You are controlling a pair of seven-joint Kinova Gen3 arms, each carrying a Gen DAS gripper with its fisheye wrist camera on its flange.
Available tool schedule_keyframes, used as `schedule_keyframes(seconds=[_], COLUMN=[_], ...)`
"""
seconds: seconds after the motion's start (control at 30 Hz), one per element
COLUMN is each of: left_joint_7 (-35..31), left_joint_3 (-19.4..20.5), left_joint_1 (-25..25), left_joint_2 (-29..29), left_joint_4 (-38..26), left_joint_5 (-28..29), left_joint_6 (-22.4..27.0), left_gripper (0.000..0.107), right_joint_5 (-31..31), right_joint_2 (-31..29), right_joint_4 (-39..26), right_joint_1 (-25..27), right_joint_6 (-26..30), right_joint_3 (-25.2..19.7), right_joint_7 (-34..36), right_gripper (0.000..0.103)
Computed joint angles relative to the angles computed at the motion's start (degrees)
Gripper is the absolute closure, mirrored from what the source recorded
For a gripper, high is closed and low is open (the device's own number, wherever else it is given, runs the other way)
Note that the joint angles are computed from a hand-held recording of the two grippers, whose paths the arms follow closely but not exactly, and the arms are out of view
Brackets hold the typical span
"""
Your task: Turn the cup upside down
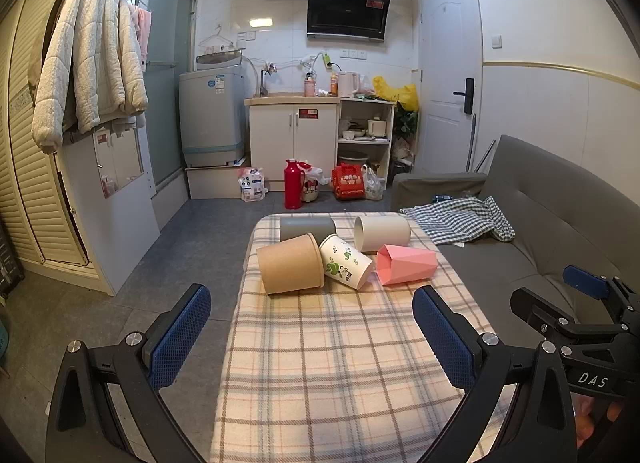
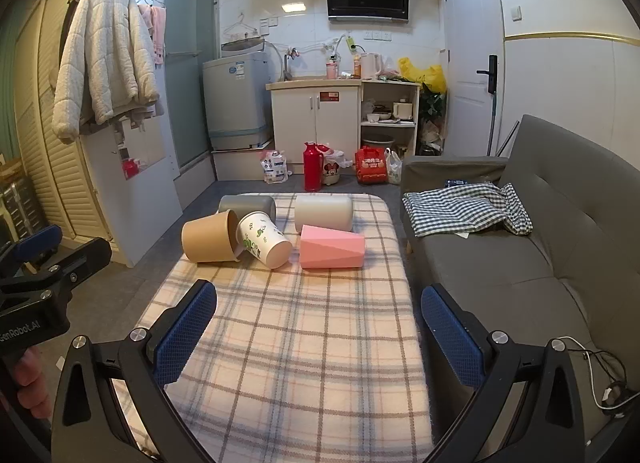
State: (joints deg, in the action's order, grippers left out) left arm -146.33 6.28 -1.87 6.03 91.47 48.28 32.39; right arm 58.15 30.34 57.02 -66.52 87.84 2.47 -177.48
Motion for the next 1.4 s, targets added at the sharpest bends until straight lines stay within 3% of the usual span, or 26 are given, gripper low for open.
schedule_keyframes(seconds=[1.17, 1.4], left_joint_7=[0.17, 7.47], left_joint_3=[0.49, 1.0], left_joint_1=[-0.51, 1.94], left_joint_2=[0.85, 3.35], left_joint_4=[0.06, -2.68], left_joint_5=[0.28, -6.85], left_joint_6=[0.56, -0.75], left_gripper=[0.004, 0.004], right_joint_5=[-0.79, -4.6], right_joint_2=[0.23, -0.89], right_joint_4=[-0.63, 0.23], right_joint_1=[-0.06, 4.13], right_joint_6=[-0.4, -5.47], right_joint_3=[-0.03, -1.22], right_joint_7=[0.53, 5.38], right_gripper=[0.0, 0.0])
